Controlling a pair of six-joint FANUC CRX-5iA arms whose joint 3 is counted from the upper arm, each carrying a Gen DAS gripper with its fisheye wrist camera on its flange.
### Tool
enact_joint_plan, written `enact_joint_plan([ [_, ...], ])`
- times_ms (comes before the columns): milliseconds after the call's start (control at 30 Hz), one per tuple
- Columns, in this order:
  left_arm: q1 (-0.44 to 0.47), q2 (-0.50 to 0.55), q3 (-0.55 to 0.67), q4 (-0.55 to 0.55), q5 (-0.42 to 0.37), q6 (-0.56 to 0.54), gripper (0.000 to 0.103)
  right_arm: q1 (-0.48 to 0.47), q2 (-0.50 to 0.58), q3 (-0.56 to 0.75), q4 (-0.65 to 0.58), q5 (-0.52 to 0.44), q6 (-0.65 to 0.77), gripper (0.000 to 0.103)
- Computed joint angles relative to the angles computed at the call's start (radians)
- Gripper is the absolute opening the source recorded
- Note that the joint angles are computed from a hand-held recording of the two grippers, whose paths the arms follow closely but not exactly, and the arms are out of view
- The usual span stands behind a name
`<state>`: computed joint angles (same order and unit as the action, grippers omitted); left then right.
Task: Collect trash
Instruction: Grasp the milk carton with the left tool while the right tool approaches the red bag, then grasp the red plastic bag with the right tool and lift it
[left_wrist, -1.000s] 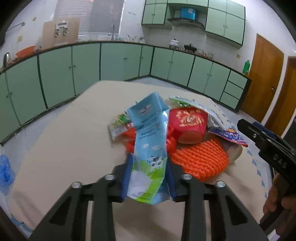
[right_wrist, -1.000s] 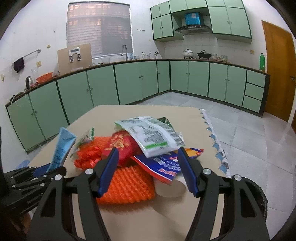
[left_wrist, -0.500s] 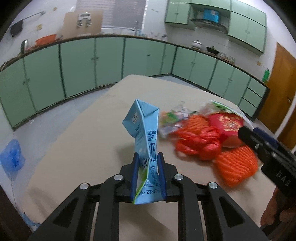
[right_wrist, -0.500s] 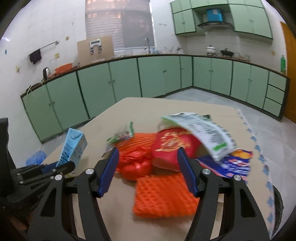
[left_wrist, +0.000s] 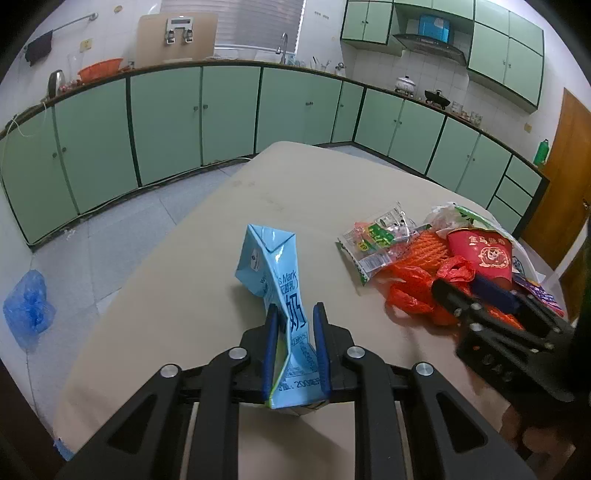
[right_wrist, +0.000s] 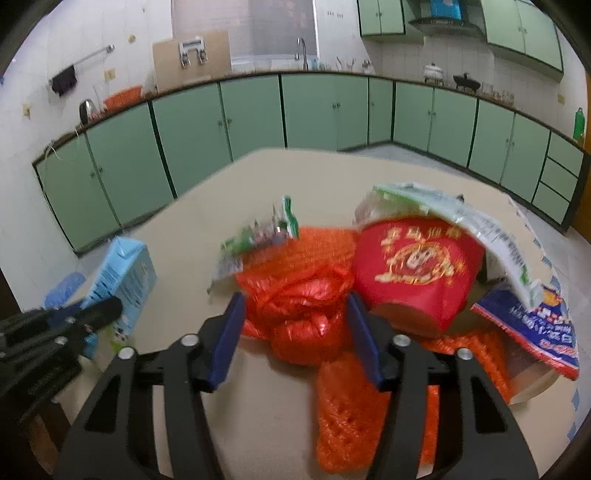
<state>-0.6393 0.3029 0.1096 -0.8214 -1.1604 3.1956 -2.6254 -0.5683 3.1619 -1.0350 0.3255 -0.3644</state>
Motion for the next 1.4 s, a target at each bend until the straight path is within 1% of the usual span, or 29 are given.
enact_joint_plan([
  [33,-0.001,0.0,0.0,-0.002,-0.001,-0.001,0.019,-0.003,-0.006,-0.011,0.044,-0.004,-0.039,0.046],
  [67,-0.002,0.002,0.0,-0.004,-0.002,-0.001,0.019,-0.003,-0.008,-0.014,0.052,-0.008,-0.045,0.045],
  [133,-0.003,0.002,0.002,-0.004,-0.002,0.0,0.019,-0.004,-0.011,-0.017,0.038,0.0,-0.027,0.037],
  [200,0.0,-0.003,-0.002,-0.001,0.005,0.006,0.019,0.0,-0.009,-0.011,0.009,-0.002,0.016,0.032],
  [300,-0.003,-0.011,-0.007,0.0,0.011,0.016,0.017,0.004,0.007,0.021,-0.13,0.027,0.142,0.028],
  [367,-0.008,-0.014,-0.006,-0.003,0.009,0.015,0.017,0.015,0.021,0.048,-0.232,0.03,0.237,0.027],
  [400,-0.011,-0.016,-0.005,-0.007,0.008,0.015,0.017,0.021,0.031,0.064,-0.301,0.036,0.302,0.027],
  [467,-0.018,-0.016,0.004,-0.014,0.003,0.013,0.016,0.028,0.053,0.088,-0.402,0.054,0.388,0.025],
  [667,-0.053,-0.019,0.046,-0.056,-0.019,-0.005,0.016,0.001,0.096,0.112,-0.519,0.11,0.452,0.025],
  [800,-0.071,-0.006,0.089,-0.075,-0.006,-0.038,0.016,-0.011,0.137,0.149,-0.621,0.126,0.537,0.024],
  [933,-0.078,0.024,0.146,-0.082,0.03,-0.095,0.016,-0.025,0.183,0.19,-0.704,0.115,0.622,0.023],
  [1100,-0.066,0.074,0.221,-0.056,0.106,-0.183,0.016,-0.055,0.225,0.223,-0.783,0.088,0.692,0.023],
  [1233,-0.063,0.118,0.281,-0.037,0.152,-0.238,0.016,-0.07,0.249,0.244,-0.876,0.058,0.779,0.021],
  [1400,-0.059,0.165,0.342,-0.012,0.193,-0.292,0.016,-0.101,0.255,0.256,-0.915,0.049,0.816,0.02],
])
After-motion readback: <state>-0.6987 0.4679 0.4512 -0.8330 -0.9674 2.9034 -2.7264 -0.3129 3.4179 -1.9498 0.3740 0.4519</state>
